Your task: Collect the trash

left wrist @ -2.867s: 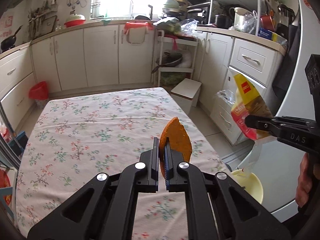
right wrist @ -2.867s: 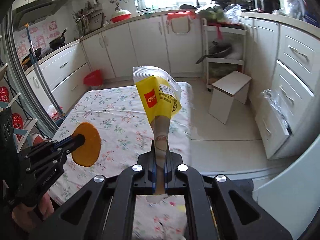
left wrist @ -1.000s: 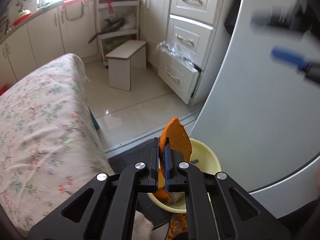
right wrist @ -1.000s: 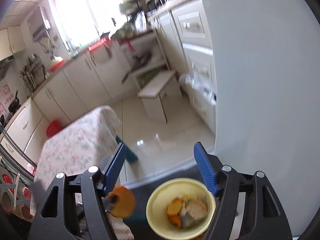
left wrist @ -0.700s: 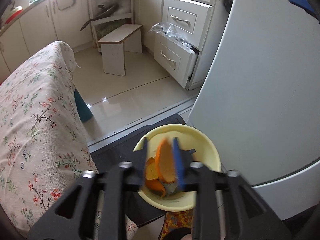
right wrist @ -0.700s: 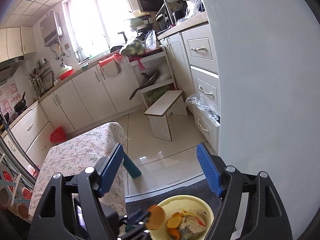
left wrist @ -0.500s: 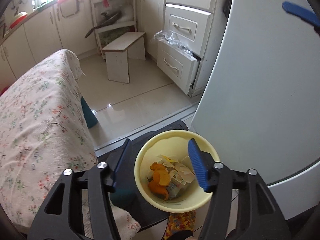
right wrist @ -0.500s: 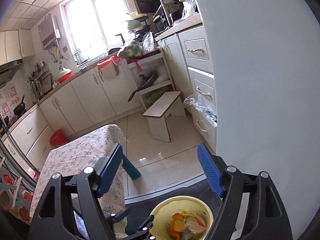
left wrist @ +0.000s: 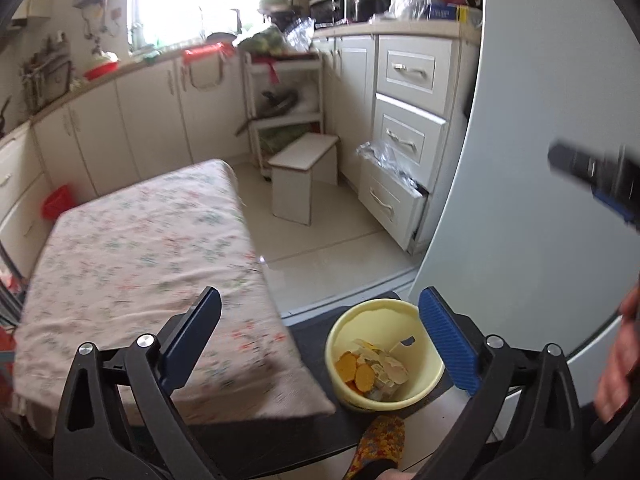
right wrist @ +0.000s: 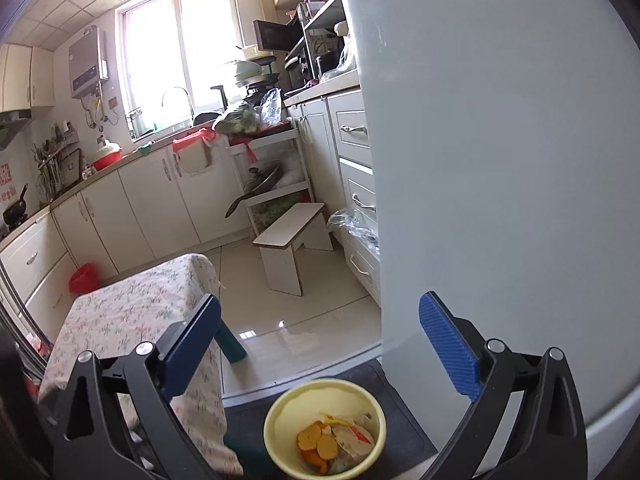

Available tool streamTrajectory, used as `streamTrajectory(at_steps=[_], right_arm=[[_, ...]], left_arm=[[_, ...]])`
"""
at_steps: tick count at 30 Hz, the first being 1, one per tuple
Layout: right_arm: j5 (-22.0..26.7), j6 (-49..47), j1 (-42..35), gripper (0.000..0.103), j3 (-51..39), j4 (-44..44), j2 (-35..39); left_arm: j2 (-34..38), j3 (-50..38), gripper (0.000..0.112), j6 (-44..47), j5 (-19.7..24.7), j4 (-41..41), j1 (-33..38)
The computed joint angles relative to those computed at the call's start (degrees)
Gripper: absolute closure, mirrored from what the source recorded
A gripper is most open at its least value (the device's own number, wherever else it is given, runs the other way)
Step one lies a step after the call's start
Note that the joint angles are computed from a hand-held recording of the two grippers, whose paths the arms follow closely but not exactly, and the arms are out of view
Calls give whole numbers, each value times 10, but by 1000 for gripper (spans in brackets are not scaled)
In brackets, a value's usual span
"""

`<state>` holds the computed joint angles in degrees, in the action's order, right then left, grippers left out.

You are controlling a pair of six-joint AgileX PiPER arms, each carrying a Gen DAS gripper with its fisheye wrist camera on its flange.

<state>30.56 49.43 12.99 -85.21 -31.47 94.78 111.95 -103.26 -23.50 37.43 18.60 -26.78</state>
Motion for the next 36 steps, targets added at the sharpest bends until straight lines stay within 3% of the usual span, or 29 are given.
streamTrajectory(at_steps=[5,20,36], right_arm=[[67,105,71,8,44,-107,-57],[274,191,272,7,46,-220,-136],[370,257,382,7,45,-300,-146]], left_arm=[[-91,77,17,-52,27,89,-20],[-325,247,17,-67,32,104,-17],[-438,286,17,-70,47,92,-18]])
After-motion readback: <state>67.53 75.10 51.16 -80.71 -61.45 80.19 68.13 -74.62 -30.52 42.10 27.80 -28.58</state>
